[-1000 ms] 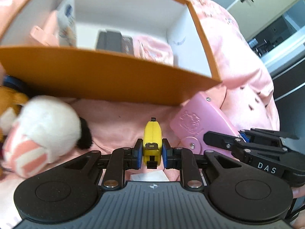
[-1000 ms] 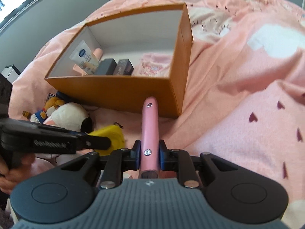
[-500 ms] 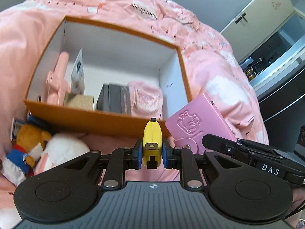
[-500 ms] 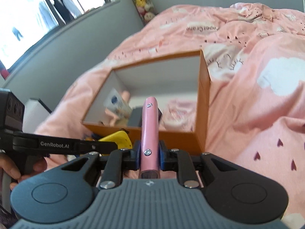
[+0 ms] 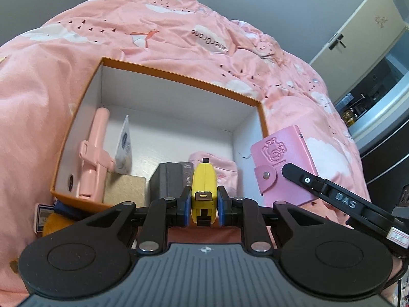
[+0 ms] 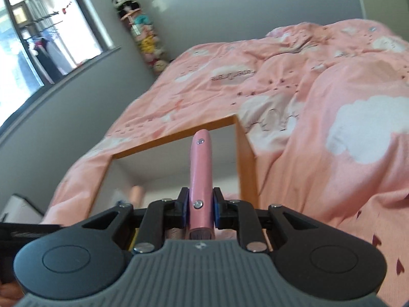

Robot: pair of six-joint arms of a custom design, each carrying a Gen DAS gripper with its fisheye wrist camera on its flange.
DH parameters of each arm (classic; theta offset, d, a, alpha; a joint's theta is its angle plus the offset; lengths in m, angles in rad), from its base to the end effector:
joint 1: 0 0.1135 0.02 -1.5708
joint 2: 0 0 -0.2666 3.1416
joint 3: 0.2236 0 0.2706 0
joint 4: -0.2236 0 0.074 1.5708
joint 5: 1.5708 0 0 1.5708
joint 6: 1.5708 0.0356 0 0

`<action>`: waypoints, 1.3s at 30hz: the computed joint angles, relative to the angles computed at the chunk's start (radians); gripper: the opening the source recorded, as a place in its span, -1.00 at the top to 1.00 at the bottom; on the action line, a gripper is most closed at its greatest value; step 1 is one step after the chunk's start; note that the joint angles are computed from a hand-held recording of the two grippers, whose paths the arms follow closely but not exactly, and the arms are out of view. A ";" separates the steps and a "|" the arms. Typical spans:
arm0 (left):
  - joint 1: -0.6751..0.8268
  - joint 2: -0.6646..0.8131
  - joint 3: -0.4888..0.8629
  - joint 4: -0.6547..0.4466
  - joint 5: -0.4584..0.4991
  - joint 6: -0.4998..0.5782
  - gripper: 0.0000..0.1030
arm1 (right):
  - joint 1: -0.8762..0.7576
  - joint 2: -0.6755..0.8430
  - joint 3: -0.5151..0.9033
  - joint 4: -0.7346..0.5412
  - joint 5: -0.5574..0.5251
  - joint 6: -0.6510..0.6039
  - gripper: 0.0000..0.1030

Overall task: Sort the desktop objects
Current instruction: 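Lift the yellow tape measure and pink stick and carry them toward the orange box, then lower the tape measure into the box with the left gripper while the right lowers the stick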

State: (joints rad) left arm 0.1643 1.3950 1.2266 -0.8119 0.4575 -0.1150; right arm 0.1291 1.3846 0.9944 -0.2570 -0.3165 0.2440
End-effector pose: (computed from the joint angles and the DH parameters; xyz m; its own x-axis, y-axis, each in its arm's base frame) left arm 0.3010 0.0340 0.3029 -0.8251 -0.2411 -0.5110 0.0012 0.9036 -0.4284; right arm 0.3194 0.0526 0.2656 -0.6693 0.1446 -0.7288 -0.2132 0.9022 0.3748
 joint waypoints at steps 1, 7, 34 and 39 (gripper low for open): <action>-0.001 0.010 0.006 0.000 -0.005 0.001 0.57 | 0.006 0.019 0.001 0.019 0.018 0.006 0.62; -0.005 0.060 0.032 0.002 -0.027 0.010 0.57 | 0.024 0.122 0.031 0.039 0.030 0.025 0.62; 0.055 0.143 0.065 0.024 0.033 0.047 0.57 | 0.070 0.327 0.243 -0.157 -0.069 0.110 0.57; 0.062 0.150 0.068 0.029 0.047 0.057 0.57 | 0.084 0.331 0.302 -0.280 -0.024 0.013 0.55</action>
